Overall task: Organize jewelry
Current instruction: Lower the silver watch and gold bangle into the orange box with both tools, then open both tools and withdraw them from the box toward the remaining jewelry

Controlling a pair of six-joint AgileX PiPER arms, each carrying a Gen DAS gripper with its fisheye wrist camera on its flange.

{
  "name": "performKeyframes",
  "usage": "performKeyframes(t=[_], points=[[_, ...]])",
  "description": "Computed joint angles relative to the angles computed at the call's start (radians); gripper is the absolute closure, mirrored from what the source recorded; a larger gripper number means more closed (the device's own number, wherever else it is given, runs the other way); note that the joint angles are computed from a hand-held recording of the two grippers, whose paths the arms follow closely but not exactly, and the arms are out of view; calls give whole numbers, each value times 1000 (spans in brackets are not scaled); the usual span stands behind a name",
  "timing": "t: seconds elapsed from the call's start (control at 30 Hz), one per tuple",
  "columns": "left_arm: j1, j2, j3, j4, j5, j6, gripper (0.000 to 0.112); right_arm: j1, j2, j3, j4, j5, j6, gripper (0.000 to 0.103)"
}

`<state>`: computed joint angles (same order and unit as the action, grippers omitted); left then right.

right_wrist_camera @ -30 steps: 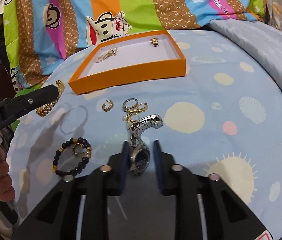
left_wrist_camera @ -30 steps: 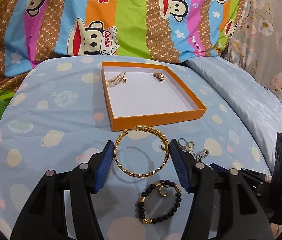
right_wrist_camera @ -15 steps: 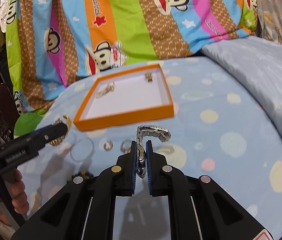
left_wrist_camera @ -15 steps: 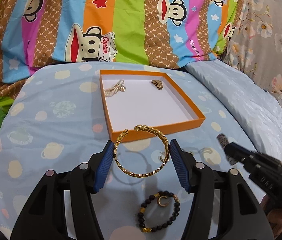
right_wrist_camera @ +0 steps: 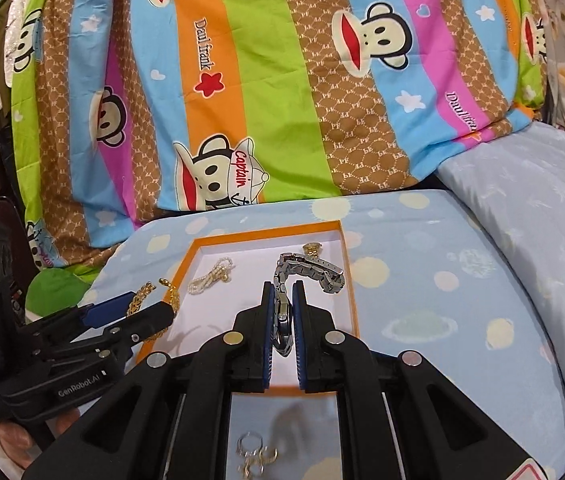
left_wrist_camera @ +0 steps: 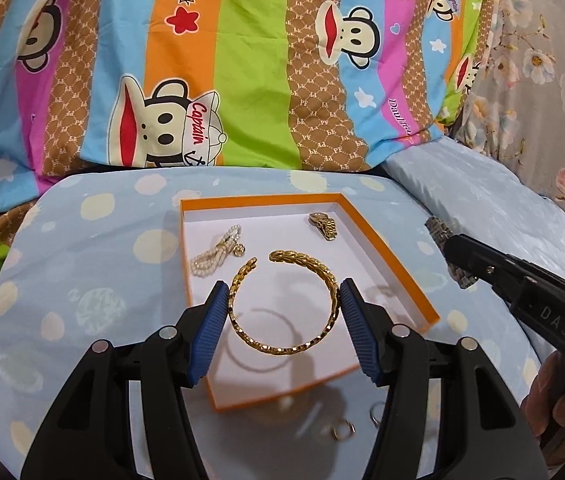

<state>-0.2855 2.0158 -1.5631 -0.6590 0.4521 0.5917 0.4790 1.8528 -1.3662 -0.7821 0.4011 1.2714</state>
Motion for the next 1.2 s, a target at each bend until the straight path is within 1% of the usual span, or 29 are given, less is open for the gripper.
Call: performKeyframes(t=[0.1, 0.27, 0.33, 0.43, 0.5, 0.57, 0.6, 0.63, 0.7, 0.77, 0.8, 0.87, 0.97, 1.0, 1.07, 1.13, 1.2], points=[[-4, 72, -86, 48, 21, -54, 57, -36, 69, -65, 131, -20, -131, 95], [-1, 177, -209, 108, 67, -130, 57, -70, 180, -176, 274, -9, -283, 95], [-2, 198, -230, 128, 71, -151, 57, -82, 221, -217, 330, -1, -340, 95], [1, 229, -267, 144, 86, -173, 57, -93, 259, -248, 367, 1, -374, 95], [4, 244, -287, 152, 95, -185, 57, -104, 277, -261, 422, 0, -425, 95], [5, 253, -293, 143, 92, -178, 56, -108, 291, -268, 440, 1, -442, 94], [5, 254, -290, 138, 85, -172, 56, -108, 292, -268, 430, 0, -434, 94], [3, 254, -289, 139, 78, -173, 56, -104, 288, -258, 387, -8, -391, 93], [-3, 241, -260, 131, 38, -157, 56, -98, 277, -247, 328, -12, -341, 88], [-10, 233, -243, 148, 8, -162, 52, -92, 263, -232, 250, -14, -269, 79], [-10, 226, -231, 149, -7, -164, 51, -88, 251, -219, 218, -17, -237, 78], [-4, 208, -205, 102, -33, -128, 48, -83, 228, -197, 170, -21, -188, 76], [10, 175, -176, 47, -43, -90, 48, -66, 171, -134, 63, -32, -74, 71], [16, 164, -168, 28, -41, -76, 48, -57, 149, -111, 18, -29, -29, 70], [30, 134, -138, -18, -37, -40, 48, -31, 93, -42, -111, -15, 103, 63], [44, 85, -75, -87, -43, 25, 48, -6, 41, 24, -208, -1, 210, 60], [54, 38, -14, -132, -50, 74, 48, 20, -9, 92, -283, 18, 303, 60]])
